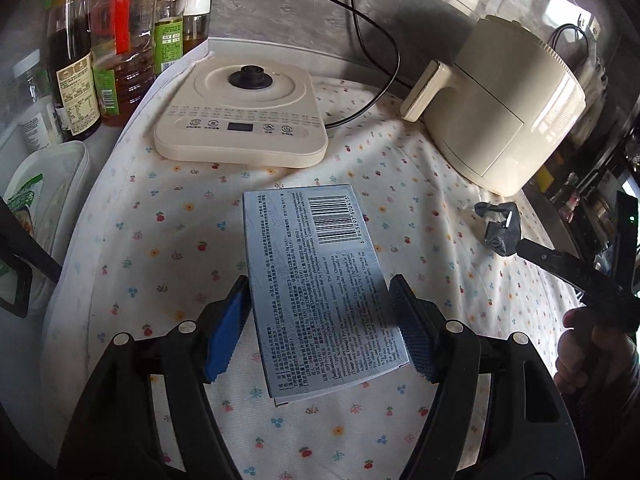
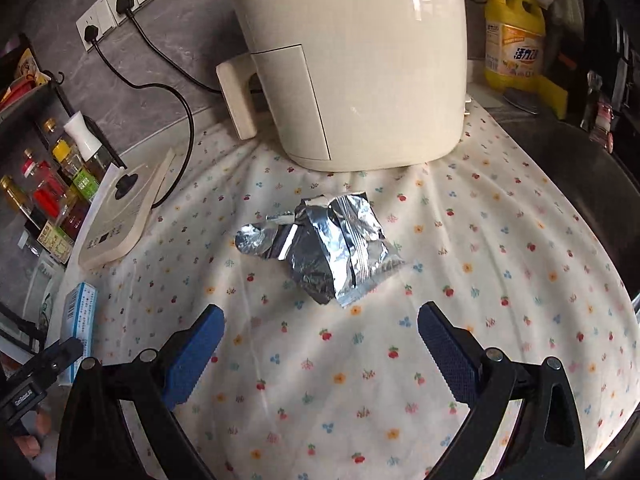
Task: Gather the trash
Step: 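Grasp the blue-and-white barcode box with left tool while right tool grasps silver foil bag, then carry box and foil bag over the white bin and release both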
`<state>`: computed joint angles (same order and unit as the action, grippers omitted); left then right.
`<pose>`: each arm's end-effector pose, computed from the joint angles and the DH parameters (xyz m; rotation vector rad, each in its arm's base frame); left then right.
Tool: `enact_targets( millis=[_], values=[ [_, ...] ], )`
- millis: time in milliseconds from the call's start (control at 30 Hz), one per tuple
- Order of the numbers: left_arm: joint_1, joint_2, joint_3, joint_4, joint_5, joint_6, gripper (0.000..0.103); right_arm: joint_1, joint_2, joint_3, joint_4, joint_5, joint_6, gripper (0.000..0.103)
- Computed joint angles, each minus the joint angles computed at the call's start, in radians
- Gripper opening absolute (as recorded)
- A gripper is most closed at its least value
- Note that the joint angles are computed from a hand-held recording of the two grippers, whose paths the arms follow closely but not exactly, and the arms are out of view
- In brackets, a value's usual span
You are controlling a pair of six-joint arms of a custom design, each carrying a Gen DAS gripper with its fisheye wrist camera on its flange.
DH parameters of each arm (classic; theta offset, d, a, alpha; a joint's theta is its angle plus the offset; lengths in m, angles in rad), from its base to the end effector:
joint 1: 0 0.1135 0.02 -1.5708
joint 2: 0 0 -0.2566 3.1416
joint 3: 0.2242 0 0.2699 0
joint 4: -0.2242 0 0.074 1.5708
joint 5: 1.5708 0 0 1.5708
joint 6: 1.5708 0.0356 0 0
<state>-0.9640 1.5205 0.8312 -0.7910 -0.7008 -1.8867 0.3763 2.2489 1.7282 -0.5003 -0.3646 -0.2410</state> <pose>0.1657 -0.1984 0.1479 -1.1204 2.1631 0.0199 0.4558 0.1938 0.1430 -0.9083 2.4089 0.5219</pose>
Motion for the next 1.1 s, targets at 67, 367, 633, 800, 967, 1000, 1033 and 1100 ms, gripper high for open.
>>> enact_targets(
  millis=[67, 367, 633, 800, 967, 1000, 1033, 1100],
  values=[
    [-0.004, -0.016, -0.017, 0.006, -0.012, -0.006, 0.07, 0.014, 0.032, 0.051, 0.003, 0.019, 0.01, 0.095],
    [0.003, -0.045, -0.059, 0.06, -0.043, -0.02, 0.07, 0.079, 0.205, 0.302, -0.072, 0.123, -0.08, 0.095],
    [-0.011, -0.031, -0.01, -0.047, -0.044, -0.095, 0.07, 0.075, 0.276, 0.378, -0.113, 0.129, -0.106, 0.053],
    [-0.055, 0.011, 0.072, -0.126, -0.072, -0.14, 0.07, 0.043, 0.178, 0.231, -0.088, 0.089, -0.155, 0.022],
    [-0.09, 0.087, 0.172, -0.157, -0.084, -0.15, 0.07, -0.017, 0.032, 0.042, -0.069, 0.002, -0.191, 0.018],
    [-0.096, 0.103, 0.193, -0.16, -0.088, -0.147, 0.07, -0.035, 0.006, 0.016, -0.081, -0.026, -0.193, 0.018],
    [-0.101, 0.118, 0.215, -0.165, -0.094, -0.146, 0.07, -0.051, -0.026, -0.021, -0.083, -0.049, -0.199, 0.018],
    [-0.115, 0.156, 0.267, -0.175, -0.105, -0.144, 0.07, -0.087, -0.095, -0.095, -0.093, -0.099, -0.223, 0.018]
  ],
)
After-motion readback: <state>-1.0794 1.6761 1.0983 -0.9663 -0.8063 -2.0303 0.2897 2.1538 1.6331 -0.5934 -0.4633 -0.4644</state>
